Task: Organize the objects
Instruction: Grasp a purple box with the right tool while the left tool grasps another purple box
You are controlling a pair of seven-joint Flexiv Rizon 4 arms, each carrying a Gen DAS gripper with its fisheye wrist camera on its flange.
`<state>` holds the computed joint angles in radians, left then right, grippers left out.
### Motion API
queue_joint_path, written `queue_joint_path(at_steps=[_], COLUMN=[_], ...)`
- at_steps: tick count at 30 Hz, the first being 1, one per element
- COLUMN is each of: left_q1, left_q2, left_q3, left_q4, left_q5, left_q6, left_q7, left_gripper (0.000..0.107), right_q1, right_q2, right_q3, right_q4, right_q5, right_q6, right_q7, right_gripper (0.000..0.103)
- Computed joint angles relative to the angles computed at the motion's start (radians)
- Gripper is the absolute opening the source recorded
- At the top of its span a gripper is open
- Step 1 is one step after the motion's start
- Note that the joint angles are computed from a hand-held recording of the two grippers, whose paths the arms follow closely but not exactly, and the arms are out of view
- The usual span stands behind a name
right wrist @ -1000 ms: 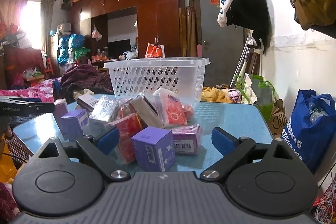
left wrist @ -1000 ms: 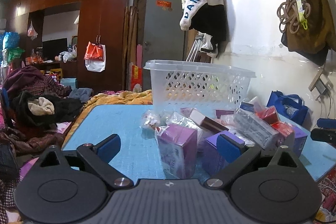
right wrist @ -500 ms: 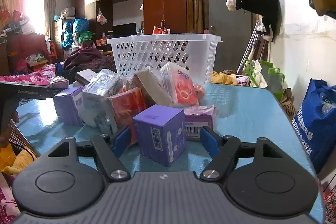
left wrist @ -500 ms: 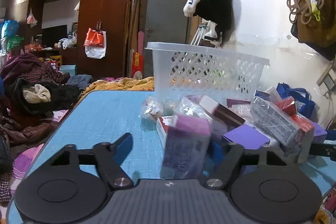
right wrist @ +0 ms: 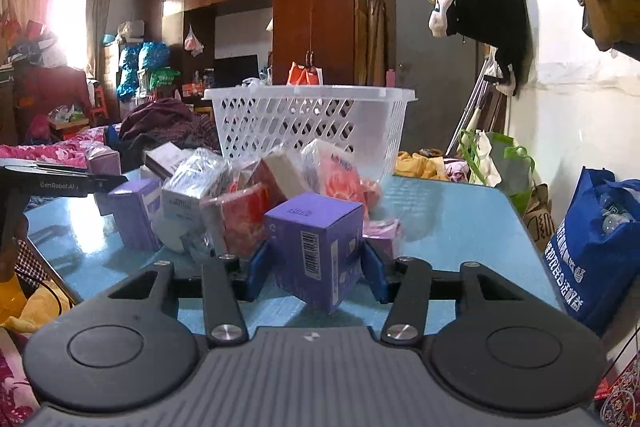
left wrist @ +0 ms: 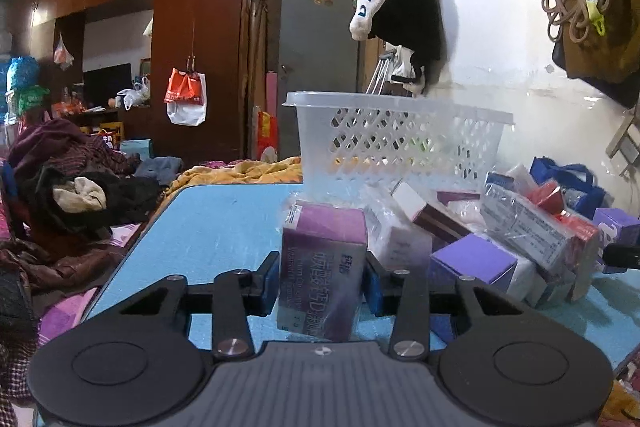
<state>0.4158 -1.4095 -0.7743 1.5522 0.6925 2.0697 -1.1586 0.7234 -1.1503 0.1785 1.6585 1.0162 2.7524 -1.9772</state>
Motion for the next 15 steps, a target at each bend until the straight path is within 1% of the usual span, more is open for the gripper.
queue_joint_path(at_steps=[3, 4, 6, 8, 10, 11, 12, 13, 14, 15], left_q1=[0.015, 0.018, 0.035, 0.059, 0.074, 0.068, 0.045, 0.02, -0.024, -0.061], left_q2=[0.001, 0.004, 0.001, -0.013, -0.04, -0.044, -0.037, -0.03, -0.01, 0.012], left_q3=[-0.022, -0.03, -0.07, -0.142, -0.242, -0.277, -0.302, -0.312, -0.303, -0.278], left_q4=[0.004, 0.004, -0.002, -0.013, -0.046, -0.067, -0.103, -0.135, -0.185, -0.22], left_q5=[0.011, 0.01, 0.022, 0.034, 0.035, 0.015, -0.019, -0.049, -0.087, -0.119], left_q6=[-0.008, -0.01, -0.036, -0.091, -0.191, -0.234, -0.281, -0.302, -0.314, -0.321], left_q7=[0.001, 0.001, 0.007, 0.032, 0.077, 0.095, 0.109, 0.12, 0.12, 0.12], left_gripper=[0.045, 0.046, 0.046, 0.046, 0.046, 0.046, 0.046, 0.046, 0.046, 0.046], right_q1=[-0.011, -0.011, -0.009, -0.01, -0.024, -0.034, -0.046, -0.061, -0.074, -0.088], right_q2=[0.017, 0.027, 0.057, 0.095, 0.14, 0.155, 0.175, 0.191, 0.199, 0.199], right_q3=[0.005, 0.001, -0.013, -0.032, -0.051, -0.059, -0.07, -0.081, -0.096, -0.117], right_q4=[0.036, 0.042, 0.045, 0.035, 0.006, -0.013, -0.045, -0.091, -0.144, -0.225], right_q5=[-0.028, -0.026, -0.011, 0.001, 0.001, 0.001, 0.011, 0.038, 0.067, 0.123], right_q6=[0.014, 0.017, 0.014, -0.003, -0.047, -0.075, -0.12, -0.175, -0.222, -0.279], right_q7=[0.044, 0.046, 0.014, -0.049, -0.121, -0.154, -0.2, -0.255, -0.314, -0.409], right_gripper=[0.053, 0.053, 0.053, 0.053, 0.053, 0.053, 0.053, 0.053, 0.053, 0.053])
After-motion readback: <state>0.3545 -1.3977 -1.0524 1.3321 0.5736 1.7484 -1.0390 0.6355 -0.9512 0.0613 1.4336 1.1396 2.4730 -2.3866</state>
